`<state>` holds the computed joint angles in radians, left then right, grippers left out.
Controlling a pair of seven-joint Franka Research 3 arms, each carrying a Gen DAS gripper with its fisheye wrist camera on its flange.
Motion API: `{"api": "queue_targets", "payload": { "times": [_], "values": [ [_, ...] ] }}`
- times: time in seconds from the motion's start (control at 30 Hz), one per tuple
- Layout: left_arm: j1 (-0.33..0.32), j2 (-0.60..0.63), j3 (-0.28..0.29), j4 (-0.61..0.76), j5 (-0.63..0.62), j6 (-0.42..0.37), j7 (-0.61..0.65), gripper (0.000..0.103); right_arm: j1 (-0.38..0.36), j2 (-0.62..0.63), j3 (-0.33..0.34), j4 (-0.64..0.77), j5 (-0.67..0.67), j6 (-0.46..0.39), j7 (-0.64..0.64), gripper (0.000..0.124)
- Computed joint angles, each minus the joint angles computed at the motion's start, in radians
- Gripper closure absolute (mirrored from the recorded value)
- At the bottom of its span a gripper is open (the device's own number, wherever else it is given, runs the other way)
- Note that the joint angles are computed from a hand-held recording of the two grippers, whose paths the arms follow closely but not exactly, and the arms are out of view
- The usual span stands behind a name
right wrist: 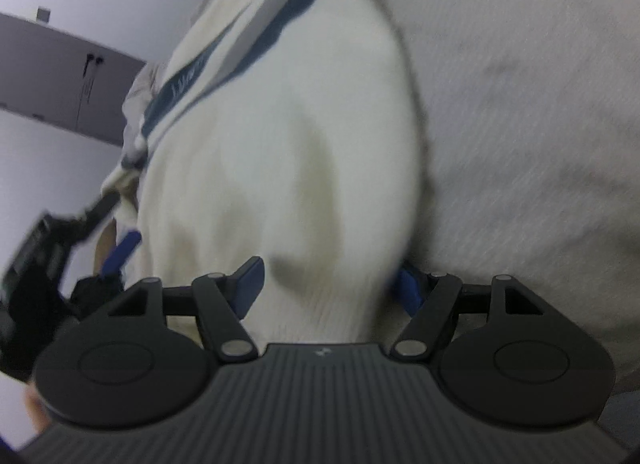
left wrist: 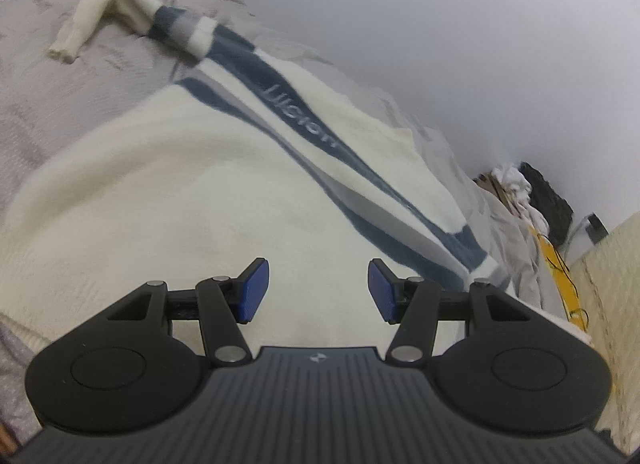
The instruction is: Fold large clothes
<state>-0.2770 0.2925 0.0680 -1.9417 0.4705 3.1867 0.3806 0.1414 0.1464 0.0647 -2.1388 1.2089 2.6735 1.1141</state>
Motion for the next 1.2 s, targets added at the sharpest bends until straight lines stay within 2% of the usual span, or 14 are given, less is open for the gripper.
{"api": "queue_targets", "payload": {
  "times": [0.03,0.07,0.1,0.2,0.27,0.33,0.5,0.67,0.77,0.83,0.93,1.03,1.17,1.2],
  "values": [
    [-0.003,-0.002,0.007,-0.004,-0.005,0.003,-0.011,0.042,0.009,-0.001,0.003,-0.001,-0.005,0.029,0.009,0.08],
    [0.013,-0.004,-0.007,-0.01,-0.02,0.01,-0.013,0.042,0.012,-0.002,0.007,-0.002,0.007,0.043,0.006,0.087],
    [0.032,-0.006,-0.023,-0.016,-0.037,0.014,-0.011,0.042,0.01,-0.002,0.01,0.002,0.027,0.037,-0.013,0.1],
    [0.033,-0.016,-0.013,-0.034,-0.061,0.026,-0.021,0.042,0.021,-0.014,0.007,0.006,-0.039,0.058,-0.014,0.11],
    [0.027,-0.023,-0.003,-0.045,-0.067,0.034,-0.022,0.042,0.02,-0.031,0.005,0.007,-0.048,0.072,-0.033,0.112],
    [0.048,-0.025,-0.026,-0.047,-0.081,0.044,-0.004,0.042,0.015,-0.054,-0.001,0.003,-0.039,0.073,-0.075,0.112],
    [0.023,-0.027,-0.012,-0.045,-0.085,0.044,0.027,0.042,0.015,-0.099,-0.024,-0.002,-0.096,0.085,-0.114,0.113],
    [0.119,-0.031,-0.128,-0.051,-0.13,0.056,0.106,0.042,0.005,-0.109,-0.05,-0.007,-0.243,0.122,-0.025,0.114],
    [0.177,-0.033,-0.2,-0.056,-0.157,0.056,0.161,0.042,-0.002,-0.094,-0.063,-0.007,-0.394,0.159,0.094,0.114],
    [0.203,-0.035,-0.235,-0.055,-0.172,0.045,0.199,0.042,-0.005,-0.077,-0.077,-0.004,-0.538,0.165,0.233,0.114],
    [0.166,-0.037,-0.201,-0.05,-0.179,0.037,0.218,0.042,-0.023,-0.059,-0.085,0.005,-0.622,0.13,0.338,0.114],
    [0.193,-0.035,-0.232,-0.055,-0.204,0.033,0.244,0.042,-0.018,-0.045,-0.077,0.009,-0.697,0.152,0.373,0.113],
    [0.164,-0.046,-0.195,-0.062,-0.211,0.005,0.243,0.042,-0.029,-0.033,-0.066,0.023,-0.694,0.135,0.38,0.113],
    [0.194,-0.048,-0.226,-0.062,-0.226,-0.011,0.267,0.042,-0.033,-0.031,-0.062,0.028,-0.678,0.129,0.373,0.113]
  ]
}}
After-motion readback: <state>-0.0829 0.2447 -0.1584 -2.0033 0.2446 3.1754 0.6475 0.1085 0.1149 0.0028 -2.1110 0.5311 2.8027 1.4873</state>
